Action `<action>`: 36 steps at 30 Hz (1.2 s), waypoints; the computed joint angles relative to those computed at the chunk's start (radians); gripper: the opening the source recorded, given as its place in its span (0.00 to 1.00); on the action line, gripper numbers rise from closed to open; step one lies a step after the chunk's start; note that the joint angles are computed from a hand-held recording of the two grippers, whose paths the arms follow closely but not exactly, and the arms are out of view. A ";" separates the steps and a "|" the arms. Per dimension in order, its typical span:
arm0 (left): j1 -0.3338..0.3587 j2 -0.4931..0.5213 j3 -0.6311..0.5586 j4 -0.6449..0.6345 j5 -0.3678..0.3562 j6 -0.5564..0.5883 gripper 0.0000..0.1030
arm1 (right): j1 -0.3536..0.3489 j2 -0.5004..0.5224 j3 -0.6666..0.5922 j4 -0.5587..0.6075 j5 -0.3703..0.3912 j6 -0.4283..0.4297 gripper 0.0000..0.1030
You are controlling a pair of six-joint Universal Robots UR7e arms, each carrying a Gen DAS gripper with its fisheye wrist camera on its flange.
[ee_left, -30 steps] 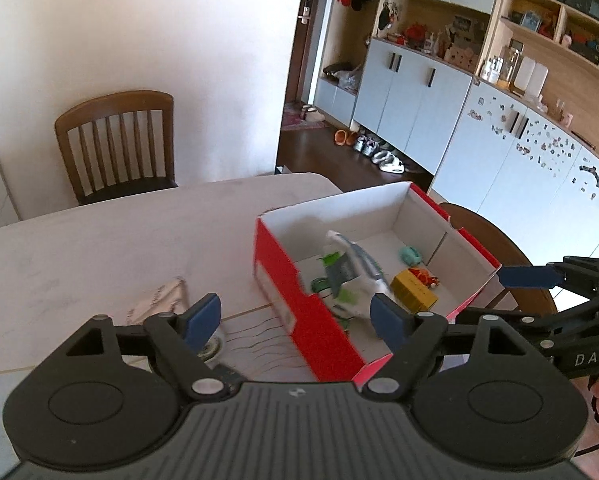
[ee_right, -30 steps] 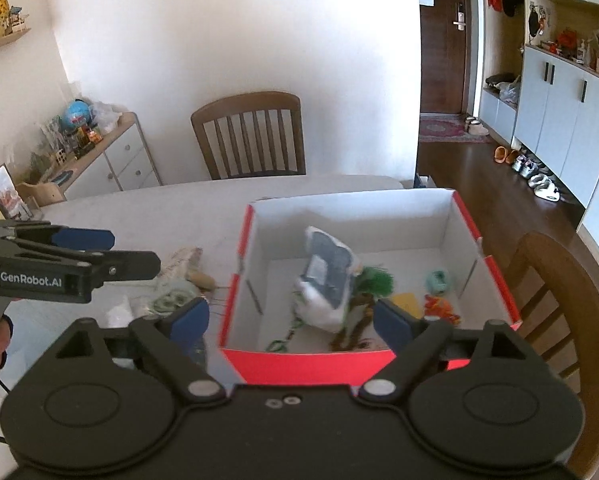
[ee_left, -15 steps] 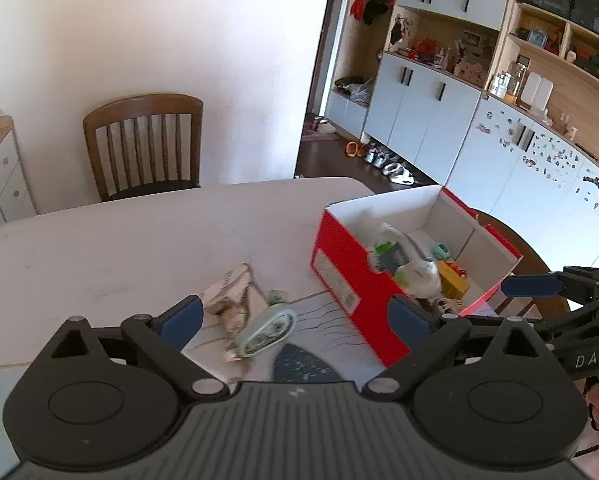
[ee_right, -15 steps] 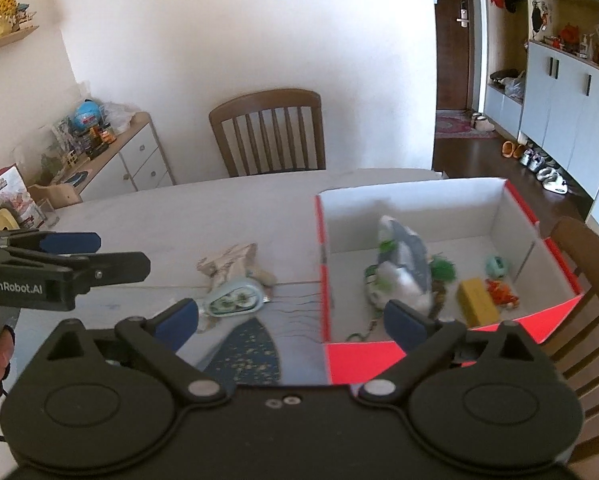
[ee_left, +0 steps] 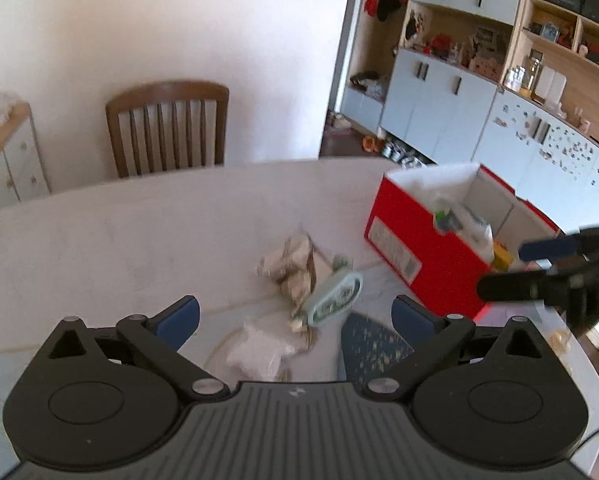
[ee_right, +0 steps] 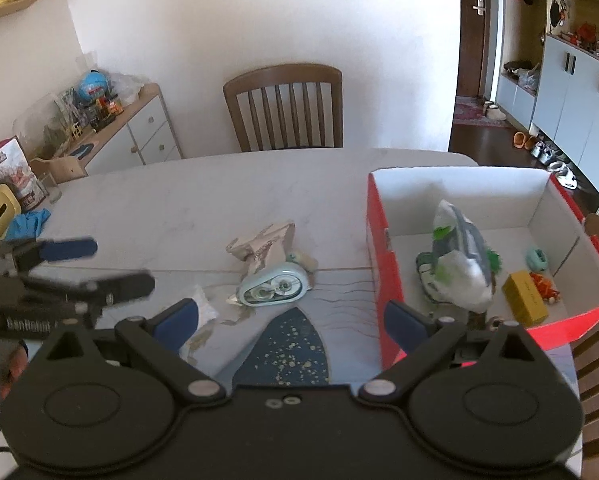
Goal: Organize objects
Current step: 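Withdraw both tools from the shoebox back toward the remaining table items, then grasp the clear bag of white beads with the left gripper while the right grasps the blue tape dispenser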
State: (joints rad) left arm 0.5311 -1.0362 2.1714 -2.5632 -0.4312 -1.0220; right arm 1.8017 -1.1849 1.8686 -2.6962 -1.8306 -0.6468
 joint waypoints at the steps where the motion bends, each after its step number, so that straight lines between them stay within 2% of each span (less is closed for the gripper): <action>1: 0.008 -0.003 0.010 -0.019 -0.017 0.012 1.00 | 0.003 0.012 -0.006 -0.002 -0.006 0.006 0.96; 4: 0.027 0.002 0.039 -0.086 -0.048 0.038 1.00 | 0.008 0.040 -0.018 -0.010 -0.025 0.017 0.96; 12: 0.098 0.022 0.056 -0.147 -0.040 0.070 1.00 | 0.016 0.122 -0.058 -0.018 -0.066 0.036 0.96; 17: 0.155 0.043 0.027 -0.250 -0.026 0.189 1.00 | 0.010 0.160 -0.070 -0.021 -0.084 0.025 0.96; 24: 0.230 0.100 -0.070 -0.390 -0.041 0.416 1.00 | 0.004 0.201 -0.078 -0.038 -0.100 -0.002 0.95; 30: 0.262 0.093 -0.066 -0.402 -0.066 0.418 1.00 | 0.002 0.226 -0.093 -0.066 -0.109 -0.031 0.95; 36: 0.247 0.092 -0.003 -0.433 -0.089 0.408 1.00 | -0.006 0.256 -0.134 -0.059 -0.112 0.000 0.94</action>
